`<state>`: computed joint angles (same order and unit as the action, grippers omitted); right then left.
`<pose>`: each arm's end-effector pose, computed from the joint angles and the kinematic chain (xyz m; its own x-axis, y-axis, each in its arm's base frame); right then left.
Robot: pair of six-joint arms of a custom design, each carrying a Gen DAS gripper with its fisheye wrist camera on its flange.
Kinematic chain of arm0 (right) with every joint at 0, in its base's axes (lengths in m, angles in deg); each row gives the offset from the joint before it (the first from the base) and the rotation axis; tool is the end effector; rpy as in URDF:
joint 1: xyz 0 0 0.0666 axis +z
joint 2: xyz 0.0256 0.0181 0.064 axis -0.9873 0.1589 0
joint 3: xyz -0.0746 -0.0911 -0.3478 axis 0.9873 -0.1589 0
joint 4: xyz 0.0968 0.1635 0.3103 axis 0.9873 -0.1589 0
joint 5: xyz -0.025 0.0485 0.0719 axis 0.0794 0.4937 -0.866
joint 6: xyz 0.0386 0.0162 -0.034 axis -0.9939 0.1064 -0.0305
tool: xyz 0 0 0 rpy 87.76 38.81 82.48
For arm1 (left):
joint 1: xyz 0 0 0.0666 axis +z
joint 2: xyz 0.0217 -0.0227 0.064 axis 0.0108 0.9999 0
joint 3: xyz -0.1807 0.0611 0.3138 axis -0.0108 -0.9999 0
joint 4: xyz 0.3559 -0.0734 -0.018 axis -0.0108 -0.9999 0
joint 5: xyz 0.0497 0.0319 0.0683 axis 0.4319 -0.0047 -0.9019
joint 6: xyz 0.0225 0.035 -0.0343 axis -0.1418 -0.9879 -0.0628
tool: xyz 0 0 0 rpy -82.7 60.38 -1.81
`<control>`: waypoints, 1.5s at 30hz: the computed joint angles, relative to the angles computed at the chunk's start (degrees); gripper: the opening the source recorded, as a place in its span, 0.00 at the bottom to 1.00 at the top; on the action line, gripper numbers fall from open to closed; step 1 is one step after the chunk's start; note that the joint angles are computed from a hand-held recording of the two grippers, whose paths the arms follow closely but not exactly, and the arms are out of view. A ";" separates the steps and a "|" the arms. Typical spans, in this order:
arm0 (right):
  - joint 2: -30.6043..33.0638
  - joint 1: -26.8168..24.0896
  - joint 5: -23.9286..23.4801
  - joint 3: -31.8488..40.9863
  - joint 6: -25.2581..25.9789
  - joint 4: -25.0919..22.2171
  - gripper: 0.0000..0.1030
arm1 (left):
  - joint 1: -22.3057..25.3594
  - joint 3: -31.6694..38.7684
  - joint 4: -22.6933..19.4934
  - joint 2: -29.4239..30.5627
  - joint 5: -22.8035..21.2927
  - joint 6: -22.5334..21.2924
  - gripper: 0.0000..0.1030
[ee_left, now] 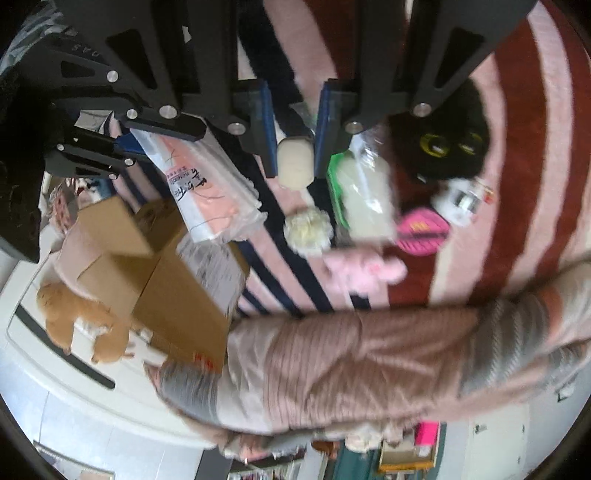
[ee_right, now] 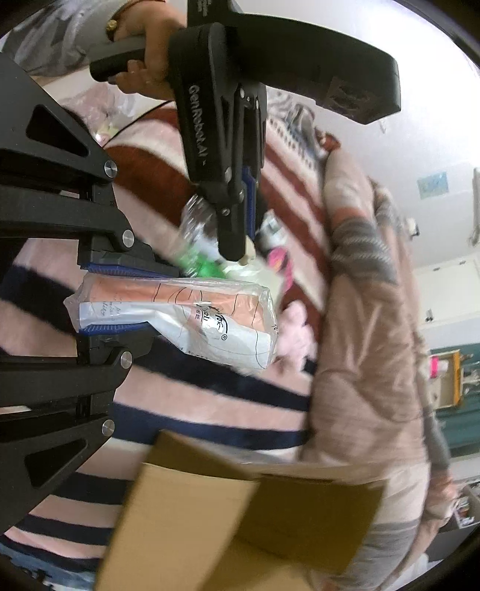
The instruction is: Organize soft objects
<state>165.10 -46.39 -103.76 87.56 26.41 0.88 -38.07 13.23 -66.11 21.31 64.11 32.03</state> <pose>0.3620 0.2608 0.3085 -0.5330 -0.4707 -0.7031 -0.7597 0.6321 0.1527 0.3100 -0.2350 0.3398 -0.7326 -0.1330 -0.6675 0.0110 0.9783 -0.2070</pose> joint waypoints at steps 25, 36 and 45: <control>2.75 -16.40 -2.59 17.70 2.42 -10.81 0.15 | -0.40 51.74 -19.79 29.80 8.58 -17.09 0.16; 8.24 -19.32 0.66 20.74 6.80 -14.44 0.29 | 0.84 70.83 -32.52 45.33 11.46 -17.19 0.27; 7.94 -19.16 0.19 20.31 6.90 -14.39 0.52 | 0.58 63.81 -28.07 39.43 8.89 -17.10 0.70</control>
